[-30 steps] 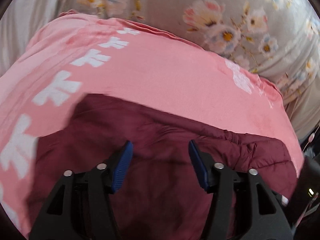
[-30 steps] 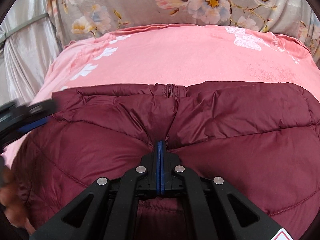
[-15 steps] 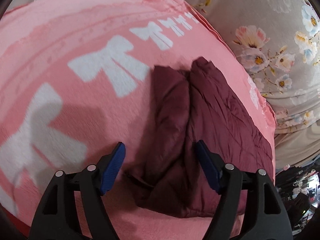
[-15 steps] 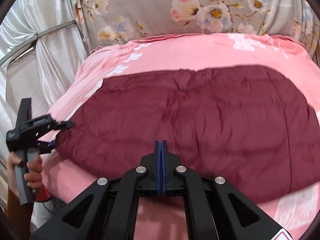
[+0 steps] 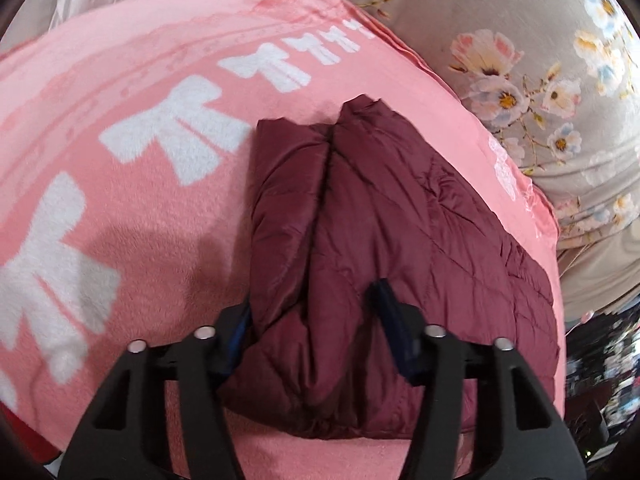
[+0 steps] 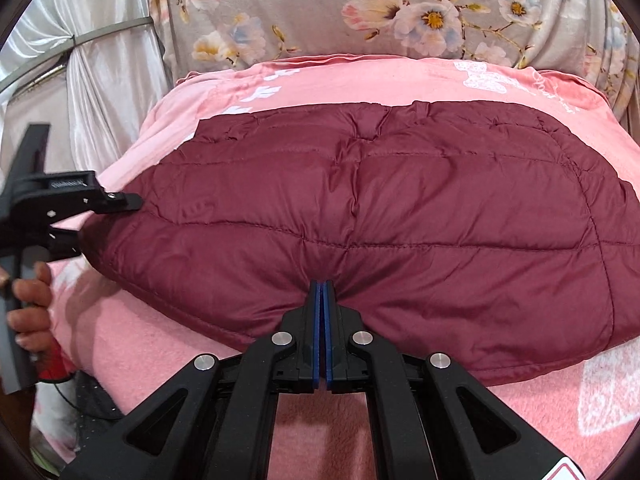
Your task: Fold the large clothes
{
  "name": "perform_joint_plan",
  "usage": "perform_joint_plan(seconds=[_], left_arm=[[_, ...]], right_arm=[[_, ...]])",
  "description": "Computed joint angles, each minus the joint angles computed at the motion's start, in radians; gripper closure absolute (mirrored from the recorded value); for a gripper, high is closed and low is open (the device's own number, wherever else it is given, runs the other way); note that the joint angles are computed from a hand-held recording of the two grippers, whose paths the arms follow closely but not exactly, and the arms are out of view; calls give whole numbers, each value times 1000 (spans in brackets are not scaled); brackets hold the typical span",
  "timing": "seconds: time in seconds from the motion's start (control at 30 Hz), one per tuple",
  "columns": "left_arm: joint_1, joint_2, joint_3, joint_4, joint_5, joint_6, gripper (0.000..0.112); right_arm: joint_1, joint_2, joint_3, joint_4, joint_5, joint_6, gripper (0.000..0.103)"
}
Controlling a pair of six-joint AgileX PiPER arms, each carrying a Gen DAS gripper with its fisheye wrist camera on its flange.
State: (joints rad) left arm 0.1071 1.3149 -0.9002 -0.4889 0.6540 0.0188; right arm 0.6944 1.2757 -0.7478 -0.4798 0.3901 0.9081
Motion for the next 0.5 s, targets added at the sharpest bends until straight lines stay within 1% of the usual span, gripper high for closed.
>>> perform_joint_plan(seconds=[0.03,0.1,0.17,0.27,0.33,0.43,0.5], left_arm=[[-14,-14,-4,24,3,-25,73],[-27,-37,-16,40,19,-46,89],[-31,-60,-36,7,44,-24,96],[-74,-106,-76,5,67,-38,99],[-128,-134,-116,27,73,-71,100],[-218,-149,-175,90,72,-150,101],[-288,-145,-226,143,75,-209,102]], right_arm=[[7,6,5,-42,-5,40,102],[10,12,14,-94,-19,93,102],[18,18,24,-171,-30,170,103],[53,26,40,-354,-16,343,103],[76,17,50,-435,4,427,103],[151,-52,101,-632,70,657,103],[200,-91,127,-691,111,726,103]])
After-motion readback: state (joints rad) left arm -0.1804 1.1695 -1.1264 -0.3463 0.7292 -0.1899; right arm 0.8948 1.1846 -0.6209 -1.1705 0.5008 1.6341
